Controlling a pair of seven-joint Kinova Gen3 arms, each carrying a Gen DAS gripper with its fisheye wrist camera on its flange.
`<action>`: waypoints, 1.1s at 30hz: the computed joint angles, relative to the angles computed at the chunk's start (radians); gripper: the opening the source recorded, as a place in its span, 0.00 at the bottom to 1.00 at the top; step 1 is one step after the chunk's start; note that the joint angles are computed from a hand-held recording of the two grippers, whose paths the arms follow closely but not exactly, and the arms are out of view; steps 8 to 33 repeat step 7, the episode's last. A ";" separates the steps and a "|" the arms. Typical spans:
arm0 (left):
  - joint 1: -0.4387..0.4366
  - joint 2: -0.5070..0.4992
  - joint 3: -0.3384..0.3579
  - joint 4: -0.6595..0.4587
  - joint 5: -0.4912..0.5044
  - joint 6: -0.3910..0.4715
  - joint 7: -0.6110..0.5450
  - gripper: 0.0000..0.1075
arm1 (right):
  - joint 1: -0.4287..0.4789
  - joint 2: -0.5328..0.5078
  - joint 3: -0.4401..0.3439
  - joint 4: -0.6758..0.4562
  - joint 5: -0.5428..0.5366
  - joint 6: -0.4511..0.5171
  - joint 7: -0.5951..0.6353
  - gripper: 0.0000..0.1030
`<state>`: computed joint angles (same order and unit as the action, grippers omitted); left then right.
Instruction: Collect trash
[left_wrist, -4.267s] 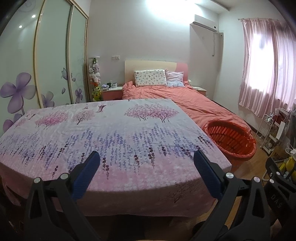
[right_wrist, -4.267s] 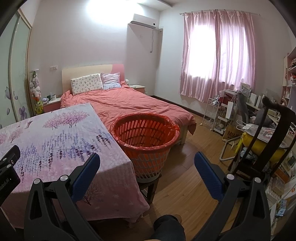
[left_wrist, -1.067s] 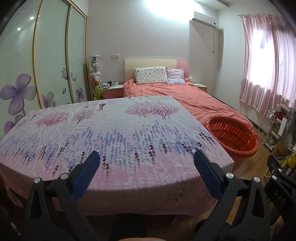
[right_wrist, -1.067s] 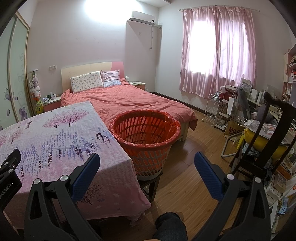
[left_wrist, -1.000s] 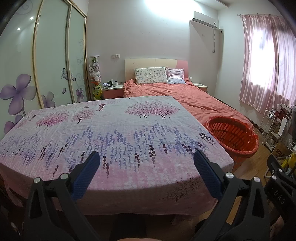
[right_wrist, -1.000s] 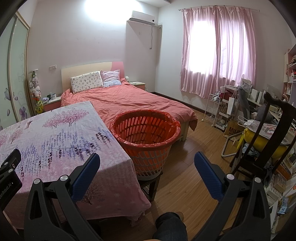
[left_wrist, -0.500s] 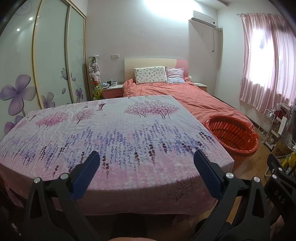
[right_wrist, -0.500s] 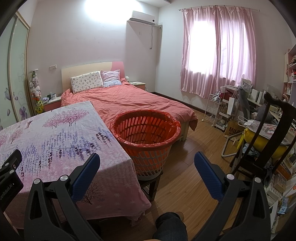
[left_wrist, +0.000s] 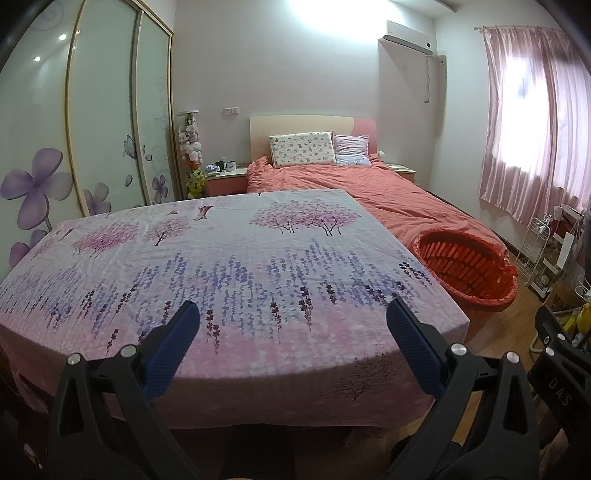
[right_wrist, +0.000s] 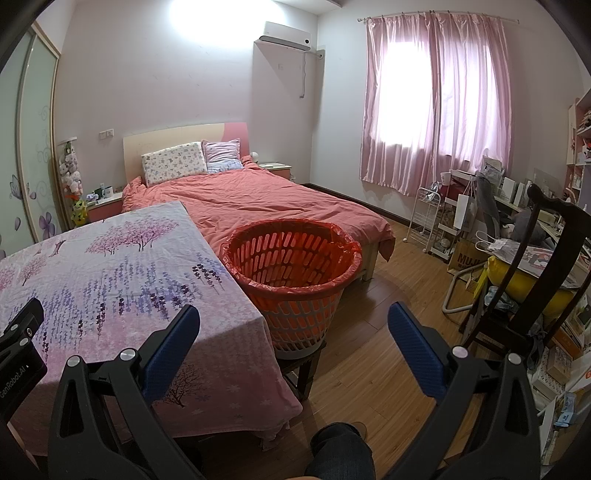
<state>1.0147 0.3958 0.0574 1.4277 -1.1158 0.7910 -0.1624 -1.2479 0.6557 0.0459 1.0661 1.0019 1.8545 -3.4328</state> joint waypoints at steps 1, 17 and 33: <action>-0.002 0.000 0.001 -0.001 0.002 0.000 -0.003 0.92 | 0.000 0.000 0.000 0.000 0.000 0.000 0.001 0.98; -0.009 -0.007 0.002 0.007 0.011 -0.005 -0.009 0.92 | 0.000 0.000 0.000 0.000 0.000 0.000 0.001 0.98; -0.009 -0.007 0.002 0.007 0.011 -0.005 -0.009 0.92 | 0.000 0.000 0.000 0.000 0.000 0.000 0.001 0.98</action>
